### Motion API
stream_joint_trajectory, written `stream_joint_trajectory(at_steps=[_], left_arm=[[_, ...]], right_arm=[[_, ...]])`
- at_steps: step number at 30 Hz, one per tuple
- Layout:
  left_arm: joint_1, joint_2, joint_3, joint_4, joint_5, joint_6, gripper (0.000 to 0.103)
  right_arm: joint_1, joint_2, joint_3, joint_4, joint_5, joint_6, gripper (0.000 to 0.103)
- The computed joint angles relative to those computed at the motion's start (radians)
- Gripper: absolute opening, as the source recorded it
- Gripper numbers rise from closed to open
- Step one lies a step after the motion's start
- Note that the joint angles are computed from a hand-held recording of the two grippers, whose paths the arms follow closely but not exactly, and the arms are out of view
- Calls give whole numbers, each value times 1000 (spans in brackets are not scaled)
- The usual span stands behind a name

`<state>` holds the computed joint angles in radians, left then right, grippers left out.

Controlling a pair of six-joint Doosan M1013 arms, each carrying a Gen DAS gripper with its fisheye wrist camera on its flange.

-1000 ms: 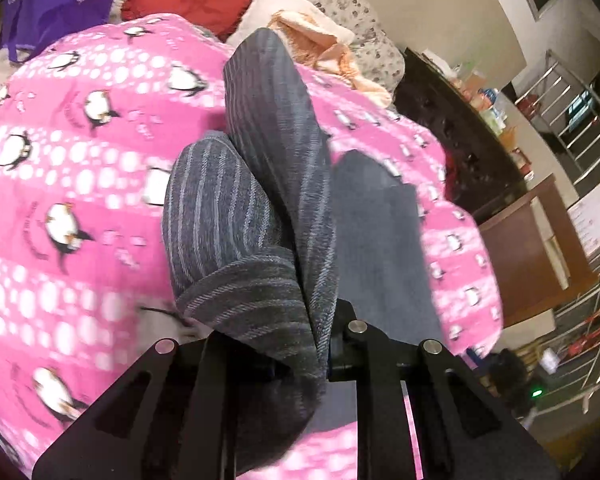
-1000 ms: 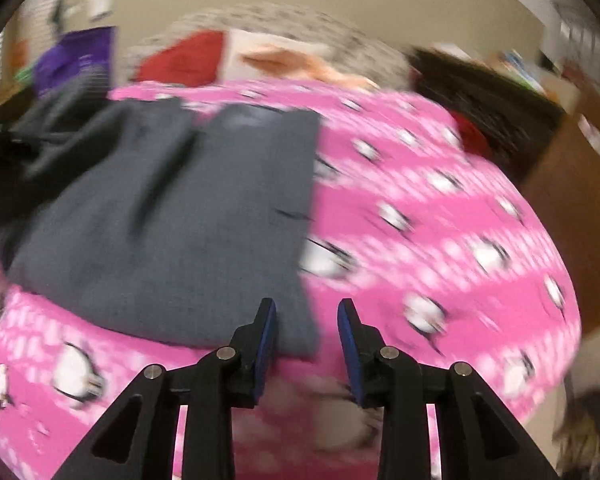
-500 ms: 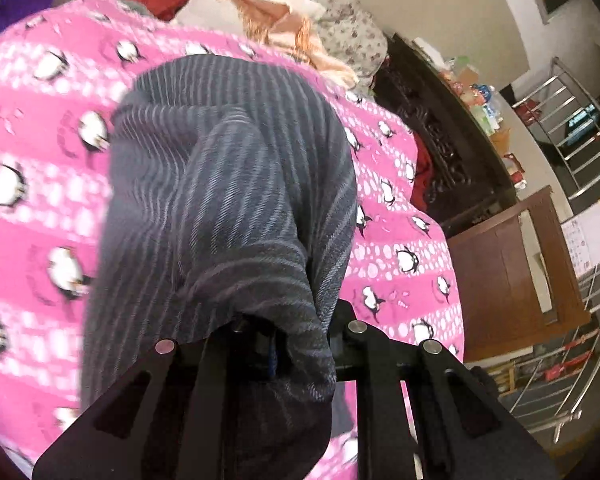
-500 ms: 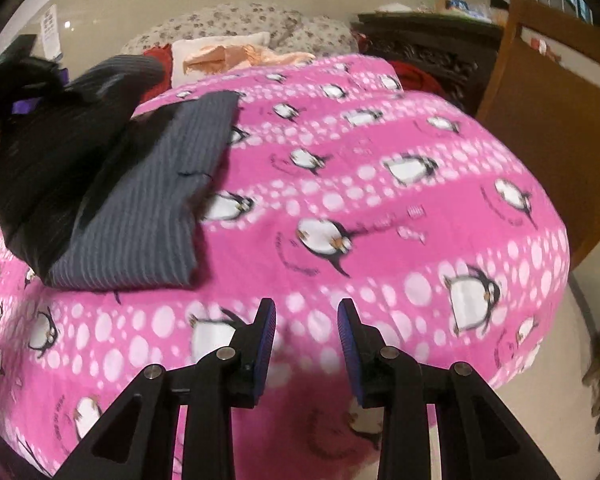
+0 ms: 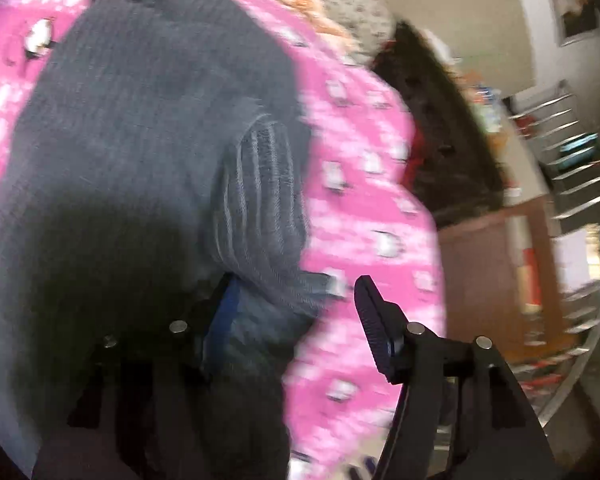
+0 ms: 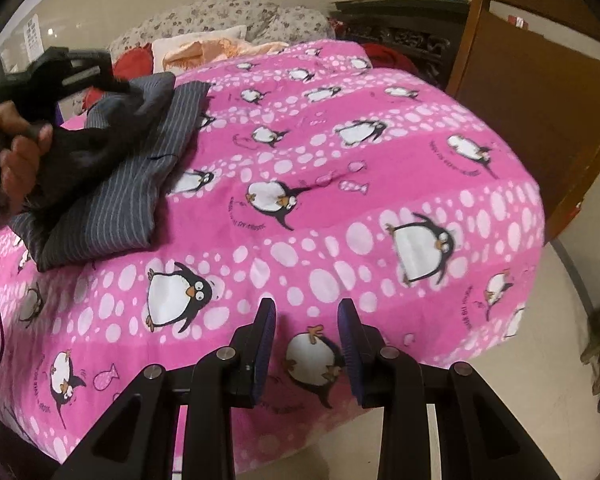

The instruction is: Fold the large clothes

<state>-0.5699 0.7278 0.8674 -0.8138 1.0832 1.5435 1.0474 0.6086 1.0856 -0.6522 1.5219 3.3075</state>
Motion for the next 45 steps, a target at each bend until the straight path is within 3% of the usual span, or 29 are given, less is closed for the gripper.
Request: stream_joint_trajectory(at_steps=[2,5,9,12,14,17,20,22,25,27,28,30,31,32,34,36,39,40,41,42,44,45], left_arm=[[8,-11,-8,-74,33,59,59],[20,-59,18,-95,4,189,60],[50,-125,91,-2,-75,265,61],[64,-182,192,162,-167,287,61],[68,-221,280,242,-241,289,61],[79,-256,390,223,-298,327,61],[78,-258,427,125,-270,398,61],[51,-269,444,181,-302,421,62],[35,-272,458,224,-328,442,63],[45,-268,459,187,-318,468,63],[47,-271,459,183,-313,478,63],[58,-278,463,155,-306,503,63],[70,-288,472,125,-316,500,63],[76,-302,485,110,-344,492,63],[87,-325,503,46,-403,516,63],[91,-328,498,-42,-438,562,63],[84,-291,443,-106,-366,612,63],[75,-280,432,-78,-342,614,59],[69,-272,427,-40,-319,600,40],[61,-262,419,22,-280,578,30],[34,-269,467,183,-335,553,30],[34,-270,482,200,-349,537,31]], right_arm=[[5,3,-15,-14,25,0,30],[11,9,-35,-35,54,-11,30],[17,28,-79,-59,88,-35,30],[17,43,-111,-87,90,-68,30],[16,48,-125,-127,57,-99,30],[13,53,-147,-233,-50,-143,30],[-4,80,-210,-299,-142,-218,30],[-26,108,-278,-305,-219,-282,30],[-61,179,-424,-264,-293,-412,30],[-95,223,-497,-147,-354,-506,30],[-112,248,-534,-75,-347,-548,30],[-143,315,-629,53,-220,-644,30],[-157,326,-626,103,-157,-659,28],[-164,312,-582,128,-147,-623,27],[-162,250,-450,110,-235,-541,27],[-151,241,-433,77,-224,-550,27],[-143,248,-445,60,-212,-593,27],[-143,239,-428,58,-226,-591,27],[-144,231,-411,62,-245,-583,28],[-148,217,-381,67,-270,-574,28],[-154,216,-370,80,-272,-595,30],[-154,204,-341,71,-293,-597,31]])
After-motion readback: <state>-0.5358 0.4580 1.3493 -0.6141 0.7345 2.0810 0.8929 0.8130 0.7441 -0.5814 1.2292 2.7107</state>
